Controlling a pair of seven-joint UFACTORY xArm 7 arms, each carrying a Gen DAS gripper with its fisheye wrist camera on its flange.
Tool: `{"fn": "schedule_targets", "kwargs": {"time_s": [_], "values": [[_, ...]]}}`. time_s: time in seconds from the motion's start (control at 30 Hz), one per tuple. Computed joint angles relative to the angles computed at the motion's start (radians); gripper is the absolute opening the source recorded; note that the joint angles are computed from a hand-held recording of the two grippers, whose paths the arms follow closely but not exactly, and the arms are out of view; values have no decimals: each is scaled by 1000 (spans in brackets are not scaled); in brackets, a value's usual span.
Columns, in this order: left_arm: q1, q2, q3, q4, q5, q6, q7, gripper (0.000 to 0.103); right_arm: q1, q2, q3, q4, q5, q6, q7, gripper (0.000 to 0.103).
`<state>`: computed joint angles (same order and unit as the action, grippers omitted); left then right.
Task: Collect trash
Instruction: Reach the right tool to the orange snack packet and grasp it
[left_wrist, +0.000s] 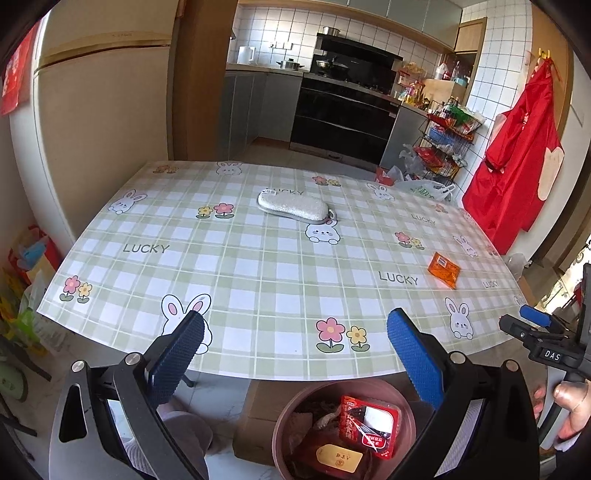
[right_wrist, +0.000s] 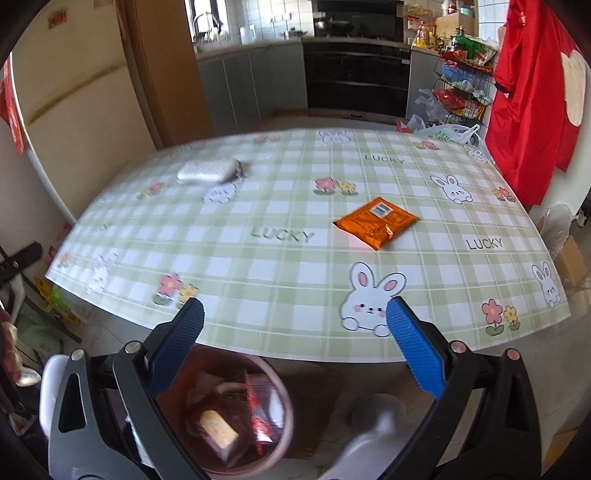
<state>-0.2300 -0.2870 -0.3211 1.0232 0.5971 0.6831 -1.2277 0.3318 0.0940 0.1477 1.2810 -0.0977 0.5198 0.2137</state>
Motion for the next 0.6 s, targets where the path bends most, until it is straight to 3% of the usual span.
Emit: {"fn": "schedule_targets", "kwargs": {"time_s": [0.17,0.3,0.37,0.47,0.6], "values": [[2,68,23,35,-2,-9,18,97,-37,129,-9,131,41,59,-172,97],[-8,123,50,62,3,-21,30,97,-60,263,-32,298,61,161,-220,97],[-14,153,66,80,7,-33,29,97,-86,334,-33,386,129,199,-201,97],[-24,201,89,109,17,-47,25,97,-102,400,-37,445,190,168,-146,97],[-52,274,115,172,69,-11,25,97,-83,512,-67,563,184,162,-37,96]]}}
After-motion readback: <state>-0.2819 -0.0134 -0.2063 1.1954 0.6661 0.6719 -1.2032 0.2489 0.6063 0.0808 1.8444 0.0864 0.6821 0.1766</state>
